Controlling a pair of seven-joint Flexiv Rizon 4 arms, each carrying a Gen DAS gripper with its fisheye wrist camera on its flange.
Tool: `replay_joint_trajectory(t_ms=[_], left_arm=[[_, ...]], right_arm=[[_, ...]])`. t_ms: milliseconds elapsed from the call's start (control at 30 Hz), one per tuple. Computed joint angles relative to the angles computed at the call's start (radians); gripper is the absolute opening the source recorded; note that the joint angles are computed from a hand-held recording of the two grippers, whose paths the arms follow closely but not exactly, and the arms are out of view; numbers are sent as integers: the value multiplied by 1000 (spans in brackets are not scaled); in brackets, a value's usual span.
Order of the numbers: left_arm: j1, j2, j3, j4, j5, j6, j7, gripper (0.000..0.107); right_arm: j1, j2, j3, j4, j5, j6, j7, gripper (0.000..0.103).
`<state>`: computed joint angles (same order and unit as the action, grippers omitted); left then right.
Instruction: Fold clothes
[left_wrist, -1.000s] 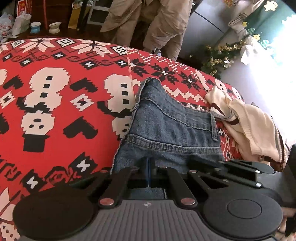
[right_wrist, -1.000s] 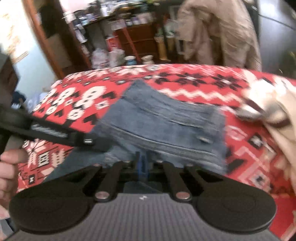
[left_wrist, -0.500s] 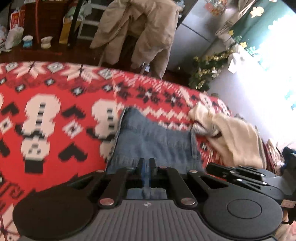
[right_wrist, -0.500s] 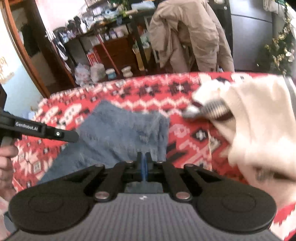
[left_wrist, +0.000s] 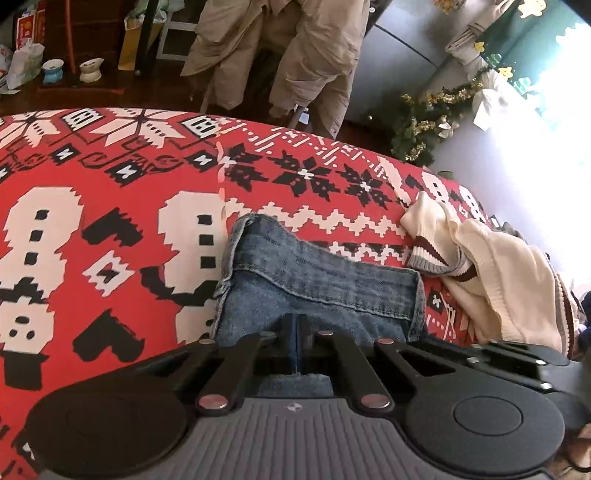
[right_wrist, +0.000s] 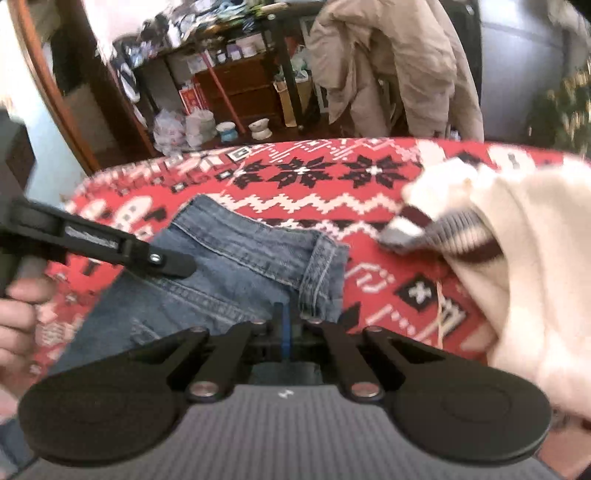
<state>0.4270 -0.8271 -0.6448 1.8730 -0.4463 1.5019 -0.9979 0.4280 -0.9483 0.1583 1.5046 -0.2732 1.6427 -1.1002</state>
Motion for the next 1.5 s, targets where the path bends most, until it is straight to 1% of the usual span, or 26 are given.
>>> replay_joint_trajectory(t_ms=[33,67,133,233,367,467,533,600,633,700,767,800,833,867,933,967,1033,1100,1133,1167,1233,1267,1333,1367,1433,1500], left_arm=[[-5,-3,2,-6,0,-2,-2,3],[-12,-5,7,-13,0,-4,-4,3],[-36,-6,27,-27,0,-7,-12,3],[-62,-1,52,-42,-4,-18,-20,3],[-60,7,56,-41,-20,-39,-9,3],[-50,13,46,-27,-32,-35,13,3],[-57,21,54,-21,-33,-32,19,3],[-69,35,71,-16,-30,-31,24,3],[-69,43,70,-8,-30,-26,29,3],[-46,58,40,20,-29,8,48,3],[0,61,-20,57,-6,69,67,3],[11,57,-33,64,13,88,70,4],[-3,55,-14,55,28,82,60,4],[-37,55,29,35,37,56,41,4],[-93,48,103,-1,51,16,6,4],[-92,36,99,-2,41,27,12,3],[-53,18,56,4,37,36,14,3],[-31,11,37,2,38,20,13,3],[-36,16,44,-1,39,13,9,3],[-46,23,56,-4,40,9,5,3],[-56,35,67,-3,40,12,5,3],[-36,35,41,8,39,28,15,3],[21,23,-30,29,42,58,28,4],[46,15,-60,36,49,68,28,4],[37,11,-44,19,61,51,6,4],[-10,11,13,-14,59,22,-21,4]], right_arm=[[11,10,-19,12,14,20,14,0],[22,18,-37,20,25,37,27,8],[45,22,-74,16,39,53,52,9],[87,0,-142,-40,41,0,100,11],[59,-41,-104,-116,14,-61,108,17],[44,-50,-70,-129,13,-57,105,21],[46,-53,-70,-133,10,-69,107,24],[55,-54,-81,-133,10,-77,115,21],[78,-46,-117,-121,16,-68,135,9],[124,-29,-187,-87,23,-25,169,7],[196,-6,-293,-36,36,47,199,7],[210,-1,-313,-22,41,69,202,7],[224,5,-333,-10,48,90,203,7],[232,5,-345,-6,53,92,203,7],[226,-18,-344,-40,42,15,212,6],[226,-28,-347,-52,34,-11,220,6],[235,-36,-364,-47,25,3,233,6],[244,-42,-382,-42,20,15,240,8],[244,-40,-384,-37,15,18,237,10],[232,-34,-372,-32,11,21,231,15],[185,-13,-311,-18,13,43,219,19],[173,-3,-298,-6,12,66,224,19],[199,14,-329,19,40,111,212,19],[187,17,-308,14,31,112,195,19],[160,22,-261,3,11,113,160,19],[128,22,-206,-14,-14,104,124,19]])
